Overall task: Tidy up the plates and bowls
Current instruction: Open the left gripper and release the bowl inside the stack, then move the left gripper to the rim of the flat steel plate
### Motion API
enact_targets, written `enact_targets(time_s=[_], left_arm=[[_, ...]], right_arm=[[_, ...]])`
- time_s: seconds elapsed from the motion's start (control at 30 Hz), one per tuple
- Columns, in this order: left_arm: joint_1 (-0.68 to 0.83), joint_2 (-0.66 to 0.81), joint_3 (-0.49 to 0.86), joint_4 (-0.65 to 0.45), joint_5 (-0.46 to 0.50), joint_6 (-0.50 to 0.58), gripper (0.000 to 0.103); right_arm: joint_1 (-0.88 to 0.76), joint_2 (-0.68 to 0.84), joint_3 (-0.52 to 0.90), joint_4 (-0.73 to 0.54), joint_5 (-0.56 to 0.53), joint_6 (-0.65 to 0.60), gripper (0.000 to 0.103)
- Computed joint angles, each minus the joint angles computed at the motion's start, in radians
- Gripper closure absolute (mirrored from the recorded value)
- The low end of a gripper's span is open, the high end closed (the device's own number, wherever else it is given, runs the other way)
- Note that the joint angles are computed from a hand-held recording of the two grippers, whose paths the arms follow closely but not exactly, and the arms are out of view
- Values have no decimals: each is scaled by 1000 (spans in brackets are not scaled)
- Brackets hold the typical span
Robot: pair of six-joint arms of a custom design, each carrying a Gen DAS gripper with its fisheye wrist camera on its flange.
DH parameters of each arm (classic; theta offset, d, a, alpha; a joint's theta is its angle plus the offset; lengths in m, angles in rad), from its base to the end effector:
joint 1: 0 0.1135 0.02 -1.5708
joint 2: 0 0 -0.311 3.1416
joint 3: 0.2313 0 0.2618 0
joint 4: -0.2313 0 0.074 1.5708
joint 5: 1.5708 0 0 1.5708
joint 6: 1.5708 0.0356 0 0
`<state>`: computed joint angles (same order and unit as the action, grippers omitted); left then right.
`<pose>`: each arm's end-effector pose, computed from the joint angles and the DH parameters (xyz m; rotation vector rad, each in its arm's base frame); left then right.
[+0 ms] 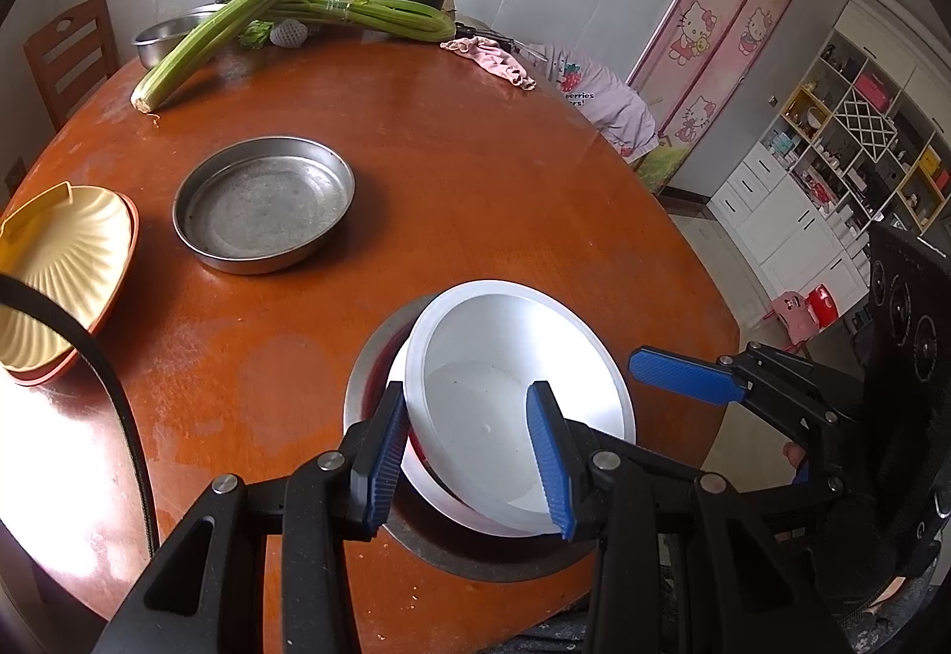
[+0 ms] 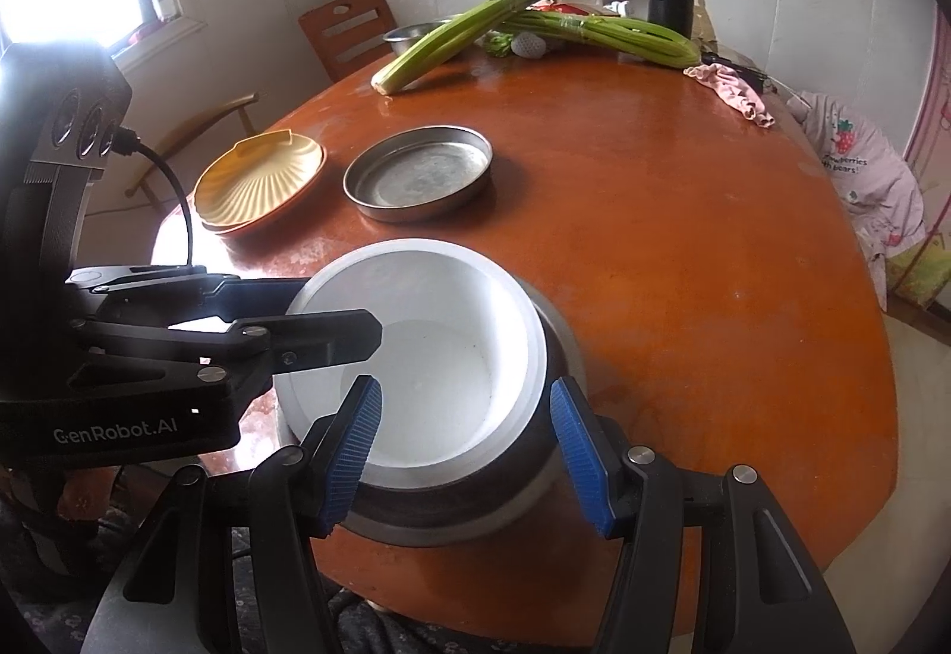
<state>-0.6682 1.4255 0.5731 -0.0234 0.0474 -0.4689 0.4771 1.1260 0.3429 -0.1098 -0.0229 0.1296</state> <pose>0.2015 -0.1612 0.1847 0.2730 2.5121 -0.5432 0.1576 0.0824 0.1716 -0.4396 2.4467 0.2890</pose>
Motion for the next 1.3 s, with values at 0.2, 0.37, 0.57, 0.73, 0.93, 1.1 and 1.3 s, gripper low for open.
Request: enact_targets(time_s=[0.2, 0.37, 0.57, 0.73, 0.93, 1.1, 1.3], left_arm=[[5, -11, -5, 0, 2, 0, 63], [12, -26, -11, 3, 6, 4, 63], [22, -56, -15, -8, 0, 5, 59], [36, -87, -19, -16, 1, 8, 57], [75, -103, -28, -17, 23, 22, 56], [119, -108, -50, -1, 48, 31, 53], [188, -118, -74, 11, 82, 55, 51]], right_arm=[[0, -5, 0, -2, 9, -1, 41], [-9, -12, 3, -5, 17, 1, 41], [-5, -29, 9, -9, 48, -2, 41], [-1, -41, 31, -33, 67, -8, 36], [12, -30, 54, -46, 84, -3, 35], [44, -3, 80, -48, 109, 8, 35], [87, 43, 112, -41, 145, 25, 35]])
